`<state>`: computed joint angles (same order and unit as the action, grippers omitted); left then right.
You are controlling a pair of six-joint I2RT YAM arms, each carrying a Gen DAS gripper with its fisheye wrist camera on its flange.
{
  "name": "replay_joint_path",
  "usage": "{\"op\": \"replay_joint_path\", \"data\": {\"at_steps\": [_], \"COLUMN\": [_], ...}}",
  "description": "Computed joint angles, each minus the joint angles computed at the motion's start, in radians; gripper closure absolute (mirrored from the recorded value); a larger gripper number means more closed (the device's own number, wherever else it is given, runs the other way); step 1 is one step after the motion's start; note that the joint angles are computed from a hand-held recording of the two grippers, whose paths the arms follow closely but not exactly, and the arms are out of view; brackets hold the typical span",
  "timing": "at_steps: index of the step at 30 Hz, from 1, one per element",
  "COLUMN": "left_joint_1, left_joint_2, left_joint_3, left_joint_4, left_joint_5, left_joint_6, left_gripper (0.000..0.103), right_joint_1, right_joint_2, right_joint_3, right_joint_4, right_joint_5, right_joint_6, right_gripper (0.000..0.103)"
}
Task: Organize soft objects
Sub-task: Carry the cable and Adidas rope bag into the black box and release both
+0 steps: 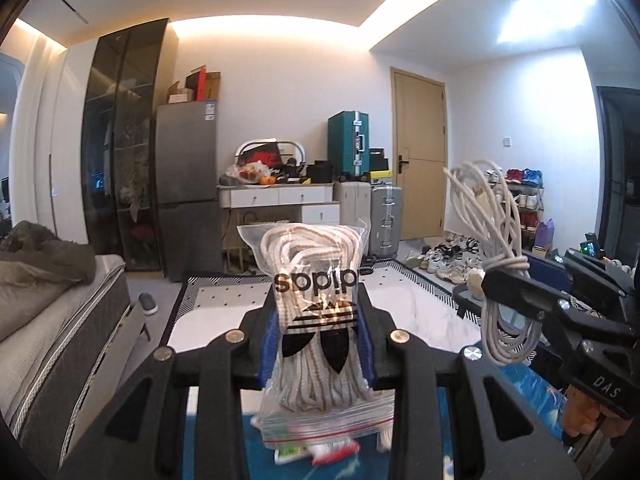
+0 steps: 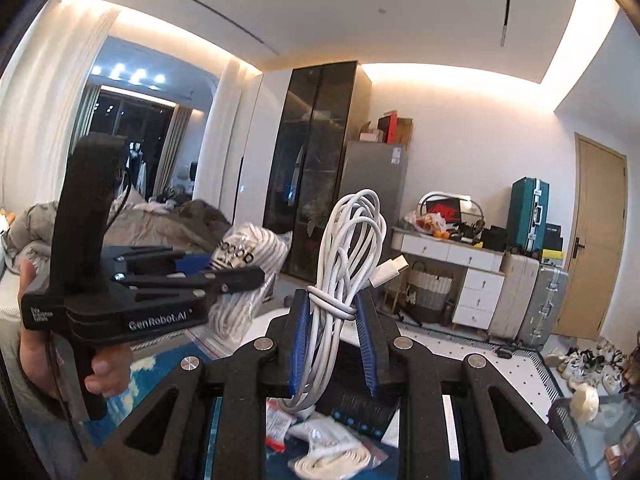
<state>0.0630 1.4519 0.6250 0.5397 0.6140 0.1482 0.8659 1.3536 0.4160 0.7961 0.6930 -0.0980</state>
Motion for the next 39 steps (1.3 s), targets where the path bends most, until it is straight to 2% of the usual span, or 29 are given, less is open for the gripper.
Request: {"op": "replay_joint_path", "data": {"at_steps": [6,14,19,22,24,31,34,39], "left_joint_1": [-0.045,-0.111,-0.137,-0.15,-0.17,-0.217,-0.236,-0.261], "left_joint_2": [0.18,0.386,0.443,0.483,0.515,0.715,0.791,0.837], "left_joint_3": [0.226,0.492,0.561,0.601,0.645,0.934,1.036,1.074], "left_joint_4": [-0.058,-0.142,-0.156,-0.199,-0.266,-0.634,-0.749,-0.801], "left_joint_5": [-0.022,-0.093,-0.124,-0.144,-0.176,-0.233,-0.242,-0.28], "left_joint_6": [-0.03,-0.07,-0.09,-0.084,-0.058,0.0,0.011,0.005], "left_gripper": [0.072,0.072,0.072,0.072,0.072,0.072,0.072,0.072], "right_joint_1": [-0.122,-0.296,-0.362,-0.393,-0.416,-0.515,-0.536,-0.561], "right_joint_2": [0.095,0.27,0.365,0.404,0.445,0.653,0.735,0.835], "right_joint_3": [0.136,0.31,0.406,0.45,0.528,0.87,0.958,1.045], "right_joint_4": [-0.012,-0.068,-0.083,-0.108,-0.205,-0.662,-0.745,-0.813], "right_joint_5": [-0.095,-0.227,-0.289,-0.318,-0.349,-0.484,-0.528,-0.567], "right_joint_6": [-0.016,0.048,0.053,0.053,0.08,0.212,0.234,0.235], "right_gripper": [0.08,0.08,0.08,0.08,0.08,0.08,0.08,0.08]}}
